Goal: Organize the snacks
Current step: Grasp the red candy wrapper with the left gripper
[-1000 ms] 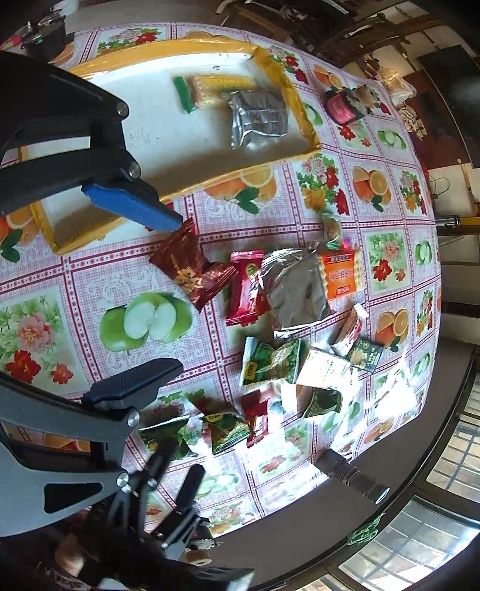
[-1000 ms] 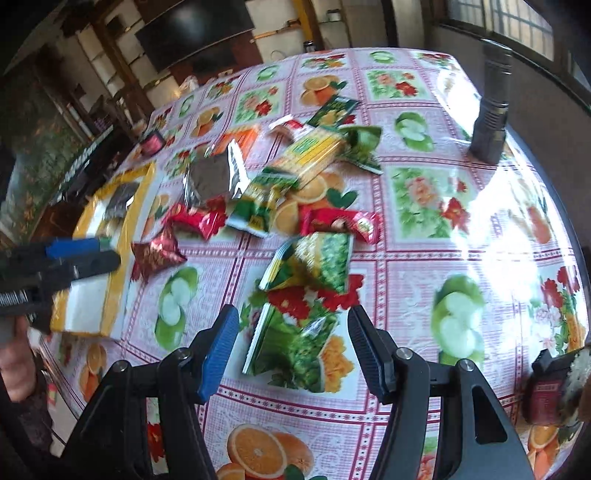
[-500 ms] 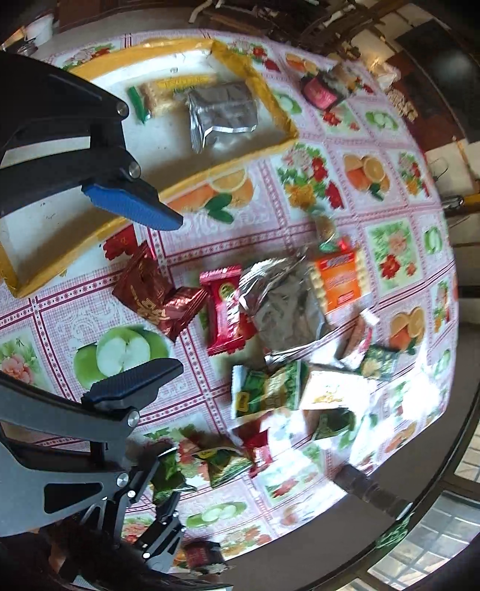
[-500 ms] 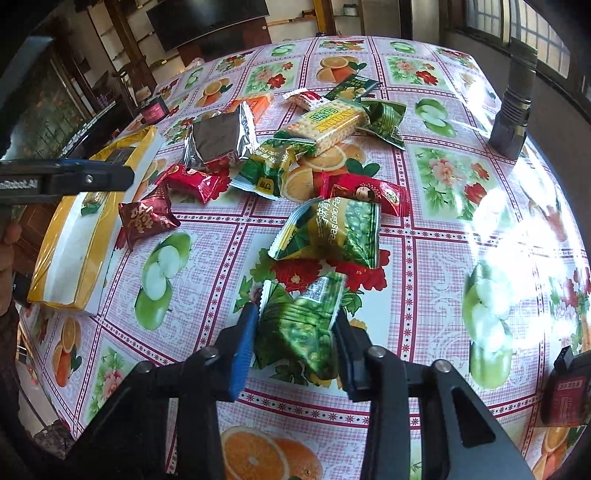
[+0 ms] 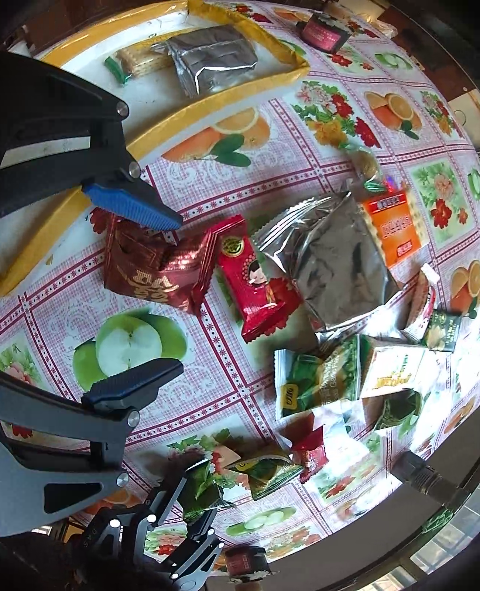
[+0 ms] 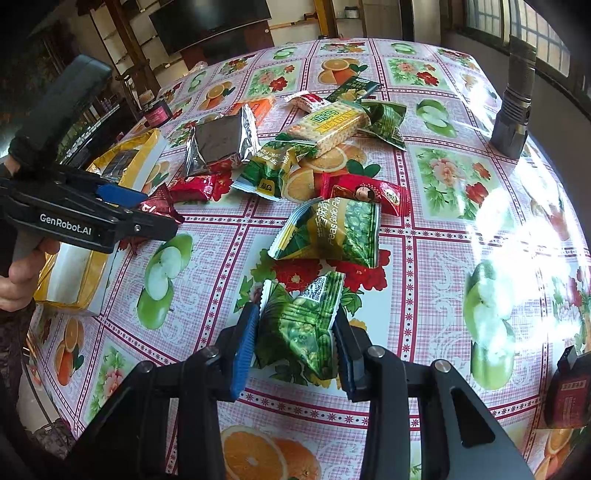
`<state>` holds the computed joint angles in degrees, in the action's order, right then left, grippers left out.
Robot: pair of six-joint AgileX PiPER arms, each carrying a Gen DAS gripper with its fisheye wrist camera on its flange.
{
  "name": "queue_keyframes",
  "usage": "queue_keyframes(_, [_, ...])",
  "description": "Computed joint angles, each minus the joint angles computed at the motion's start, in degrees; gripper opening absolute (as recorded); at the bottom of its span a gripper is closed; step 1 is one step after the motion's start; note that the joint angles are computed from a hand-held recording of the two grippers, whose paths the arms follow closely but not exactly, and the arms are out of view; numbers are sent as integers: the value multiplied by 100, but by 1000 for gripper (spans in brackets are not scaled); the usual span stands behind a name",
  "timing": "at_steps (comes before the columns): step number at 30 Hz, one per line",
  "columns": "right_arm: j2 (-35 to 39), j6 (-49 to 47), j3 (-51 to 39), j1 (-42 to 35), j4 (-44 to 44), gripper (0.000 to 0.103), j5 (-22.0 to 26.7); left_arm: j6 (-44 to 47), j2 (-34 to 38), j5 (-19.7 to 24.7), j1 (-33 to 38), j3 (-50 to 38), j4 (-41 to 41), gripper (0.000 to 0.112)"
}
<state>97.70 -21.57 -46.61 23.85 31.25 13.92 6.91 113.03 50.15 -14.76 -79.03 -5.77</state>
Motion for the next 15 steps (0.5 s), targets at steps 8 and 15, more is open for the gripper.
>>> queue_keyframes(8, [-68, 841, 147, 212, -854, 37, -353, -314, -79, -281, -44, 351, 99, 37])
queue_keyframes(15, [-199, 1672, 306, 336, -1631, 35, -575, -408, -616, -900, -142, 1224, -196, 34])
